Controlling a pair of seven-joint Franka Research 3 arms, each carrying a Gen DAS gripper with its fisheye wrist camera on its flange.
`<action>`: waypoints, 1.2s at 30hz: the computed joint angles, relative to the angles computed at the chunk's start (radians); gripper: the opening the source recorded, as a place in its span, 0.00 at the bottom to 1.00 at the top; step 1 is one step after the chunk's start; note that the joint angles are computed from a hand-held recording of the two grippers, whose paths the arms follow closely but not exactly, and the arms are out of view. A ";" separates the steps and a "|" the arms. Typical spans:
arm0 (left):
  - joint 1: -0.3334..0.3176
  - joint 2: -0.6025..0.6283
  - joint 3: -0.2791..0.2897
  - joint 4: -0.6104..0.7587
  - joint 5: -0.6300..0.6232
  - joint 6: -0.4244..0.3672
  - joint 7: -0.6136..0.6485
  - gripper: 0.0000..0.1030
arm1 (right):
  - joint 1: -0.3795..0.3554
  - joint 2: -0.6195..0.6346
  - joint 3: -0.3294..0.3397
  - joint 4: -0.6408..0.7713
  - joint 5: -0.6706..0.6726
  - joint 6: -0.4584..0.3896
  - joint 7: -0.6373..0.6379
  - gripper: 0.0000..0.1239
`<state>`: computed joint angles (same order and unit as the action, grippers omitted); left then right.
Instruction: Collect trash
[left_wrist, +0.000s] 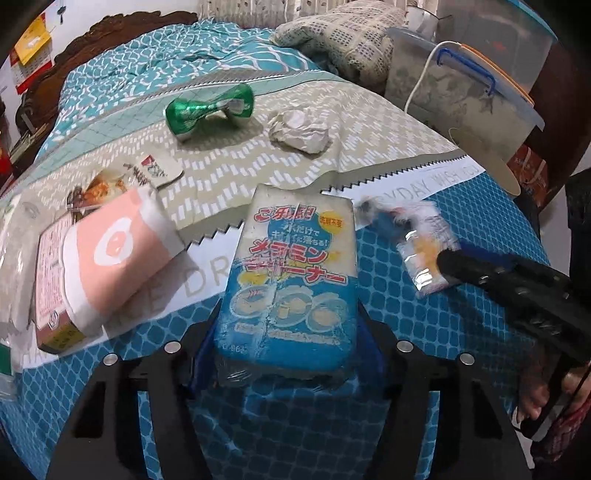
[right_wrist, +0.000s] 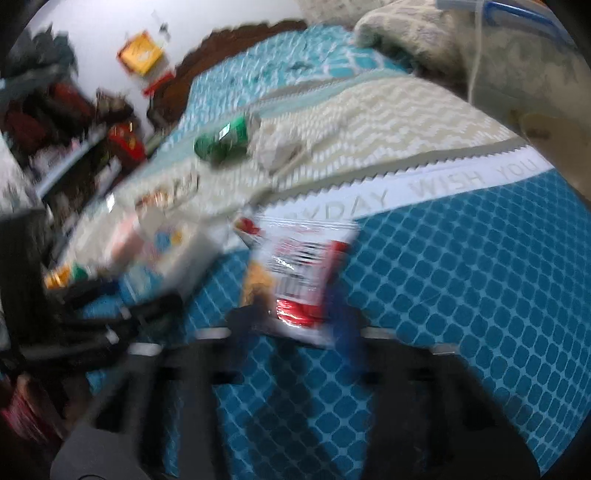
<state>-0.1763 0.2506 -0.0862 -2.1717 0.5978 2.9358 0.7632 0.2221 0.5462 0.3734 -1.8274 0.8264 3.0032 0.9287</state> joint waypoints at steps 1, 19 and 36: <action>0.005 0.003 -0.008 0.007 -0.011 -0.002 0.015 0.58 | -0.016 0.001 0.019 -0.002 0.018 0.005 -0.020 0.19; 0.082 0.148 -0.158 0.228 -0.401 -0.068 0.406 0.58 | -0.115 -0.051 0.052 -0.005 0.424 -0.046 -0.336 0.78; 0.122 0.114 -0.189 0.184 -0.545 -0.015 0.508 0.58 | 0.197 -0.002 -0.288 0.019 -0.323 0.004 0.218 0.26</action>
<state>-0.0540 0.3645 -0.2752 -1.9880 0.0532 2.9208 1.2712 0.4192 0.5438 0.0858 -1.8088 0.5032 3.0072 1.1469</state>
